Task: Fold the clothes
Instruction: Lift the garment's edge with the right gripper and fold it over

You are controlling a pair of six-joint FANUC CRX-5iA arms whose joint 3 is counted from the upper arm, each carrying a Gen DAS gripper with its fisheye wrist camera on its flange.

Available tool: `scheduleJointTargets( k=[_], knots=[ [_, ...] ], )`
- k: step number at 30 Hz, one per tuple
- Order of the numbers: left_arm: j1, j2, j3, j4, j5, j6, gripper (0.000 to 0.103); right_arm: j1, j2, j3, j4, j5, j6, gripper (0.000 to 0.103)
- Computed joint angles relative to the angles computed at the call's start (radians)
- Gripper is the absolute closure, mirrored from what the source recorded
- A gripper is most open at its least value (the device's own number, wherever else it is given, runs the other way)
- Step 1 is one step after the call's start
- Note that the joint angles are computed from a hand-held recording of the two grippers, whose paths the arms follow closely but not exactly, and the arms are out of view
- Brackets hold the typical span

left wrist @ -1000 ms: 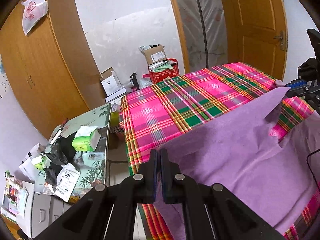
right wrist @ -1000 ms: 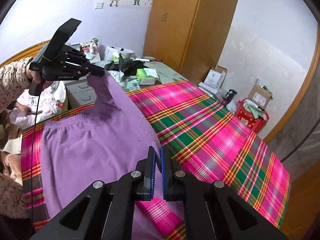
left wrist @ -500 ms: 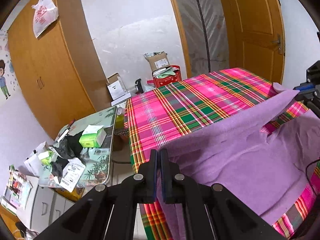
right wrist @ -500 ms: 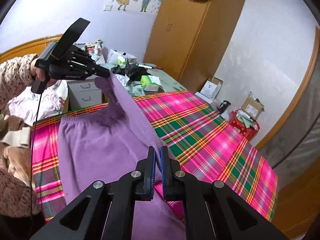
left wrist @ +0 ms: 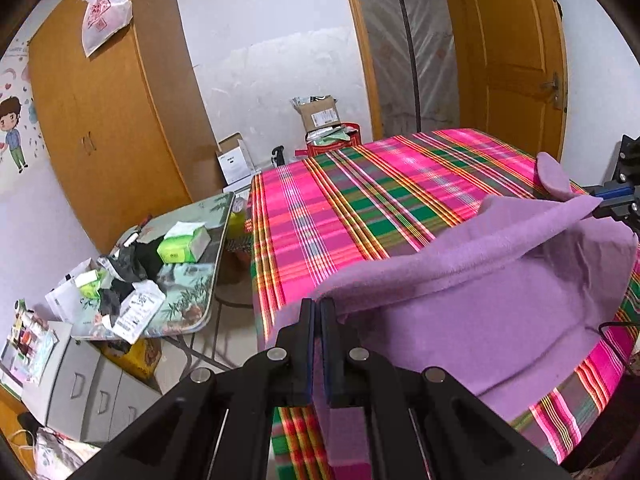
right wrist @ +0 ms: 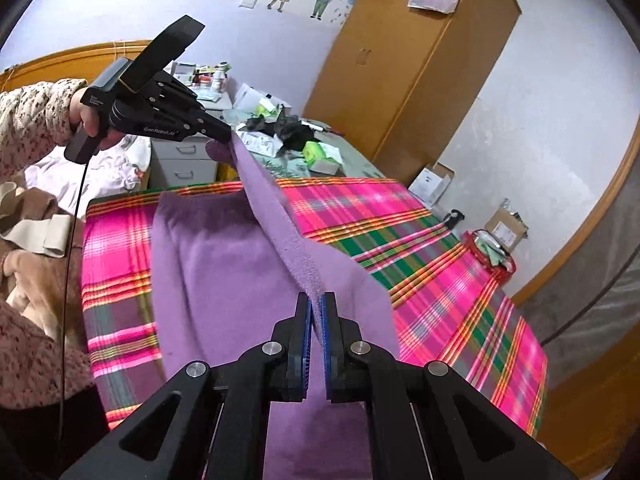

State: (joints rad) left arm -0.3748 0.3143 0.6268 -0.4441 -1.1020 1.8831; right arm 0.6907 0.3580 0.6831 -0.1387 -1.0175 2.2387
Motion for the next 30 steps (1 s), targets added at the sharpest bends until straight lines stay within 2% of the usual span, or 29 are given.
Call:
scheduleJointTargets(
  k=[11, 30],
  knots=[
    [-0.028, -0.040, -0.123, 0.007, 0.010, 0.076, 0.100, 0.021, -0.067, -0.178, 0.021, 0.027, 0.013, 0.098],
    [-0.029, -0.071, -0.215, 0.050, 0.032, 0.098, 0.100, 0.037, -0.079, -0.269, 0.023, 0.007, -0.007, 0.097]
  ],
)
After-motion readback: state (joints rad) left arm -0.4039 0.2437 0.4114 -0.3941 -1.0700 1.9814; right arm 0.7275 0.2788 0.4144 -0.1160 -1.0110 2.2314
